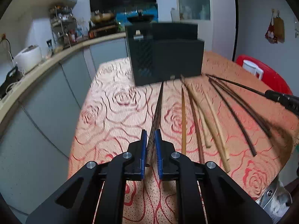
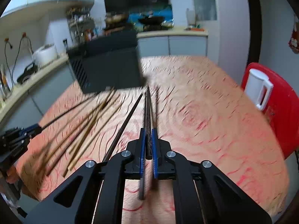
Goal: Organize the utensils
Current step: 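Close the right tool on a dark chopstick while the left tool lifts its chopstick, then carry both dark chopsticks to the green caddy and insert them upright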
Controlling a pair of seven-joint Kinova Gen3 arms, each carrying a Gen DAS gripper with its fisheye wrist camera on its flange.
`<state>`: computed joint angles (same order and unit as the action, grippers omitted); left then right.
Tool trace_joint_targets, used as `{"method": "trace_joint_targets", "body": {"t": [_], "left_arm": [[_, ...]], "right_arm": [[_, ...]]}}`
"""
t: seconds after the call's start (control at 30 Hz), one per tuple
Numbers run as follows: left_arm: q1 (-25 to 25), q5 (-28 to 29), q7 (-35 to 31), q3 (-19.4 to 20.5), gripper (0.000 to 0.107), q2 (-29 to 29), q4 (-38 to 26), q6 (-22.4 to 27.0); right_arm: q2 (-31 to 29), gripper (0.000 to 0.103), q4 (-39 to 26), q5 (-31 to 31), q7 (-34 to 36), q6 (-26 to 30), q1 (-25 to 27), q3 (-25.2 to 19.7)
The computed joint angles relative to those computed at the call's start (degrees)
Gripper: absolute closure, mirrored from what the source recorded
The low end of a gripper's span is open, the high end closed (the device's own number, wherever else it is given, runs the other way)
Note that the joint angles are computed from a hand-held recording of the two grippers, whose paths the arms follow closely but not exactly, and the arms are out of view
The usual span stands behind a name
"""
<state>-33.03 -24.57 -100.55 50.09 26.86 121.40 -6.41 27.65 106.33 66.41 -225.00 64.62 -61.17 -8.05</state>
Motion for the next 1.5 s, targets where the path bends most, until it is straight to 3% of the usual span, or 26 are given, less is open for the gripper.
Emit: {"method": "trace_joint_targets", "body": {"t": [0.1,0.13,0.33,0.47,0.6,0.7,0.9,1.0,1.07,1.1,1.3,1.4,1.5], "left_arm": [[-2.74,-0.65,1.33,2.84,0.101,-1.28,0.84,-1.64],[-3.14,-1.01,2.07,3.29,0.107,-1.88,0.98,-2.14],[-7.97,-5.92,7.90,8.89,0.107,-3.33,0.01,-3.29],[-9.03,-7.77,9.83,11.55,0.107,-1.52,-2.78,-0.10],[-12.41,-5.41,8.34,16.04,0.107,3.84,-6.23,5.89],[-14.60,-3.60,6.00,17.29,0.107,6.94,-6.81,7.95],[-13.01,-1.92,-0.43,12.77,0.103,8.16,-4.30,7.61],[-11.42,-0.99,-3.54,10.89,0.091,8.97,-3.80,9.11],[-9.87,-0.37,-5.47,8.73,0.078,8.25,-2.78,7.55],[-8.96,-0.02,-6.45,7.56,0.077,7.71,-2.33,6.76],[-2.10,4.97,-9.59,-0.90,0.077,5.75,-2.88,7.11],[-3.13,6.97,-11.83,-0.25,0.081,5.93,-2.21,7.01],[-2.97,9.04,-13.93,-0.70,0.097,5.55,-0.98,5.02]], "right_arm": [[-2.51,0.095,2.36,1.68,-1.92,3.40,-1.37,0.01],[-3.19,0.095,2.96,2.43,-2.29,5.05,-1.77,-0.26],[-6.64,0.095,6.38,7.76,-4.86,9.28,-0.82,-3.03],[-7.94,0.095,7.58,9.74,-5.35,10.80,0.27,-4.81],[-9.02,0.095,8.48,10.74,-6.09,9.69,1.88,-5.96],[-9.34,0.095,9.07,11.22,-6.75,9.87,2.21,-6.49],[-9.45,0.095,9.21,11.91,-7.25,9.45,2.79,-7.03],[-9.14,0.095,8.69,12.20,-6.84,9.05,2.92,-7.03],[-9.07,0.095,8.45,12.36,-6.62,8.86,2.89,-7.01],[-9.06,0.095,8.37,12.39,-6.54,8.83,2.87,-6.98],[-9.42,0.095,8.90,12.63,-7.86,9.21,2.58,-7.10],[-9.61,0.095,9.34,12.63,-8.54,9.33,2.55,-7.26],[-9.73,0.095,9.71,12.85,-9.49,9.05,2.76,-7.34]]}}
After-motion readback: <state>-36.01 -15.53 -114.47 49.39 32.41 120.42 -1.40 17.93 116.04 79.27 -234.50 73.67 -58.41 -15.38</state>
